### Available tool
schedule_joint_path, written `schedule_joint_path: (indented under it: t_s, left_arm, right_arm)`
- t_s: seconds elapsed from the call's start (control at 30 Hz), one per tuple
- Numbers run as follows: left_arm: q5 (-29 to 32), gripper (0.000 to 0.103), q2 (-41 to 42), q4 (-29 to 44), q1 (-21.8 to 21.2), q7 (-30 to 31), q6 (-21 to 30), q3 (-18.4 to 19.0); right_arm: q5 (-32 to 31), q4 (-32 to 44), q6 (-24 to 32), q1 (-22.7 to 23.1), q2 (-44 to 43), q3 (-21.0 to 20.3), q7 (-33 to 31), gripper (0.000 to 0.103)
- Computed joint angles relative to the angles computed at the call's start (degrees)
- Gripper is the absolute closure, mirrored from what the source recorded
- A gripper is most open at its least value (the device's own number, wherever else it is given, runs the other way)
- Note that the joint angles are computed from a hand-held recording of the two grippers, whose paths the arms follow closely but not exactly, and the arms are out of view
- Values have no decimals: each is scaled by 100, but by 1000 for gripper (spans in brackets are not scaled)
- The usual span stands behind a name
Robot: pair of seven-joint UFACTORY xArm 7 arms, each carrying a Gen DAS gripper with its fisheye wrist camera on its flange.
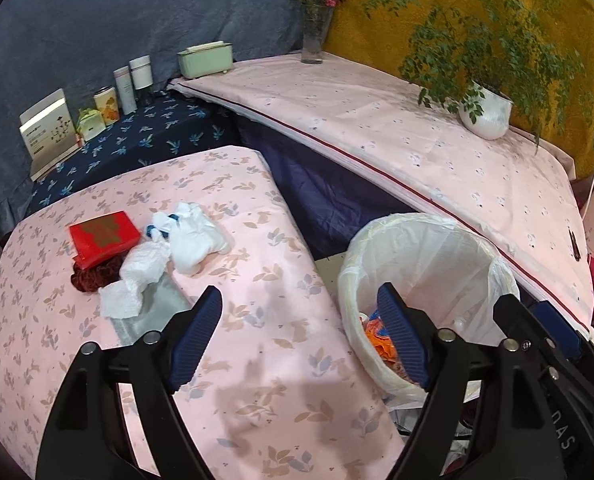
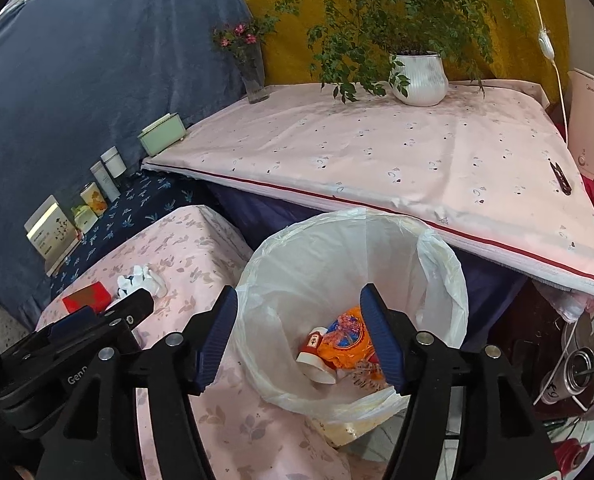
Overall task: Collect trash
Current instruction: 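Carry the orange bag and brown scrunchie over the bin and open both tools, then move both tools back over the trash on the table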
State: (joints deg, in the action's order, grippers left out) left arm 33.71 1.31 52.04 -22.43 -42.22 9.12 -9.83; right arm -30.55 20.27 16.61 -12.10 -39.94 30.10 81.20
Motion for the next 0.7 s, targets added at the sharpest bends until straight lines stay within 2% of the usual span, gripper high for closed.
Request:
schedule_joint_path:
  t_s: [0.37, 0.53, 0.7]
  left_arm:
    - [-425, 25, -387, -480, 462, 299, -140, 23]
    - [135, 21, -544, -649, 859, -149, -165, -58]
    - [188, 20, -627, -770, 1103, -134, -187, -30]
  right_arm:
    - [-373, 503, 346, 96, 422, 450, 398, 34]
    - [-759, 814, 523, 166, 813, 606, 728, 34]
    - [-1269, 1192, 750, 248, 1303, 748, 1176, 33]
